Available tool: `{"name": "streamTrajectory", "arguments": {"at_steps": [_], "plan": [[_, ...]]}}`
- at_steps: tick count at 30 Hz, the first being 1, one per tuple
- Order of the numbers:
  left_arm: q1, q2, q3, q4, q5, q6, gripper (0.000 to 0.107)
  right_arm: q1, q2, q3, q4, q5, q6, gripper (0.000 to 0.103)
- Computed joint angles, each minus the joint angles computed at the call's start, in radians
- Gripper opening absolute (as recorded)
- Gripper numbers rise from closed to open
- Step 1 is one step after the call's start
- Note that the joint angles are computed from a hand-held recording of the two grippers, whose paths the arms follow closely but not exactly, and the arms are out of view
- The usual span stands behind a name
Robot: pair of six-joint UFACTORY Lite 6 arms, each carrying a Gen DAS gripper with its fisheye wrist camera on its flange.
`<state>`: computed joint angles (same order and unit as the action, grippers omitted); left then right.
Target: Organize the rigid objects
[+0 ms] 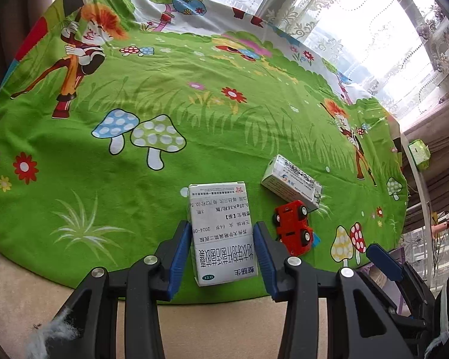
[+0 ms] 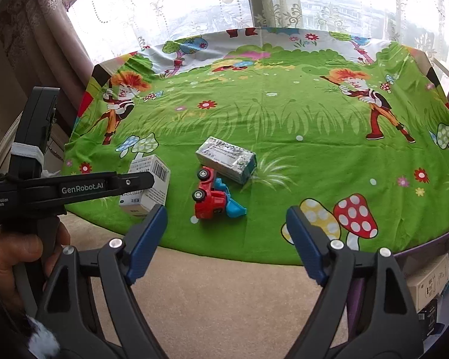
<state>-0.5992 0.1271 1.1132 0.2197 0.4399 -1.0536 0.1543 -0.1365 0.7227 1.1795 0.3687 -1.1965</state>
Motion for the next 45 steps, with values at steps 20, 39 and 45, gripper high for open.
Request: {"name": "streamTrajectory", "arguments": {"at_steps": [20,39,45], "plan": [[0.01,-0.17,-0.205,0.121,-0.075,-0.13,0.044,0.108,0.263,0.218,-0.567,-0.126,0.687,0.057],[0.025,-0.189,-0.239,0.104,-0.101,-0.138,0.044,0.235,0.368,0.318,-0.733,-0.129,0.805,0.063],[0.024,-0.183,-0.241,0.115,-0.104,-0.149,0.044,0.27,0.42,0.348,-0.878,-0.114,0.93,0.063]]}}
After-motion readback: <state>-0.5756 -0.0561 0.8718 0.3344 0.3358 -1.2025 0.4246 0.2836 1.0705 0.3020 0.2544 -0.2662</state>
